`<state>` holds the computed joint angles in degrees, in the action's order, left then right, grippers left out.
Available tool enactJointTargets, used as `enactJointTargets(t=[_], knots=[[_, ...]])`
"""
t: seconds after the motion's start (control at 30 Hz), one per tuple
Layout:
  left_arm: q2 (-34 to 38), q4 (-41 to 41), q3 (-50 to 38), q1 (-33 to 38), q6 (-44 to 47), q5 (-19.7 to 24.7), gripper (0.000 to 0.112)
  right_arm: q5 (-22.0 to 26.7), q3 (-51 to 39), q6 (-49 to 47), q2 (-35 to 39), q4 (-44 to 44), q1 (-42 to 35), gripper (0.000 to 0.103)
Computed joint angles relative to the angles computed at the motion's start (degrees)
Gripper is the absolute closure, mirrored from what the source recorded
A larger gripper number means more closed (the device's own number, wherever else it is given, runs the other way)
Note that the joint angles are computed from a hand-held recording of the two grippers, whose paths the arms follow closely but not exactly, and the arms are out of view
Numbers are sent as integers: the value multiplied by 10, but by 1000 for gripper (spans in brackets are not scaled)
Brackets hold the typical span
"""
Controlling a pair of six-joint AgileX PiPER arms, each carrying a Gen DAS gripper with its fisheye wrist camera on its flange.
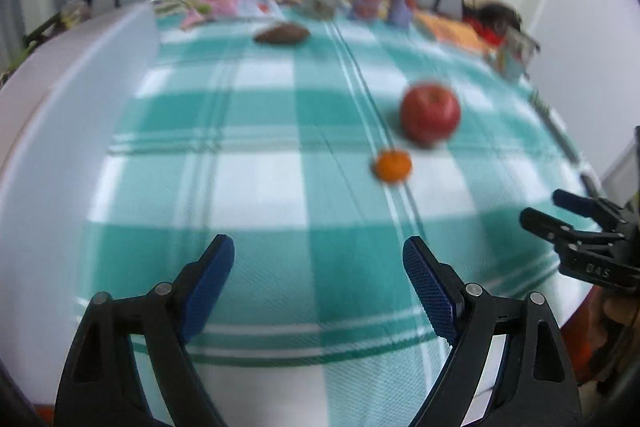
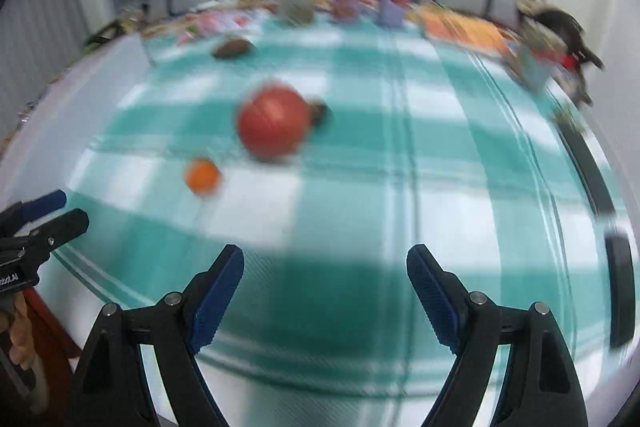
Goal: Organize fruits
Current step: 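Move both open tools back over the red apple and orange, then grasp the small orange with the left tool while the right tool grasps the red apple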
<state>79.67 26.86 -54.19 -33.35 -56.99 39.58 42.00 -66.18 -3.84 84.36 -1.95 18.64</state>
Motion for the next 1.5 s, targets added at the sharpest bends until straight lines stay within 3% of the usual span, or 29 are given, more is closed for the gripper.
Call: enactJointTargets(t=[0.2,0.5,0.73,0.83,0.9,0.97,1.03,1.07,1.27,1.5], knots=[[44,60,14,-50,-76,7,24,-76,105,4,-33,1,-24,20],[68,95,15,-68,-122,-4,24,-126,142,-15,-43,20,-44,20],[127,35,-73,-11,-13,-71,25,-139,146,-40,-44,53,-58,20],[173,19,-131,3,22,-65,27,-139,146,-56,-45,71,-64,20],[197,4,-156,10,46,-61,38,-135,136,-75,-40,96,-74,20],[220,-31,-181,20,90,-55,60,-117,103,-104,-19,130,-87,20],[228,-19,-186,19,91,-58,66,-98,60,-130,6,154,-92,20],[227,-19,-183,20,97,-65,81,-86,31,-143,22,161,-89,20],[195,-33,-152,31,114,-63,82,1,-174,-172,138,128,-5,20],[108,-41,-72,67,107,-54,82,66,-346,-2,292,-83,105,20]])
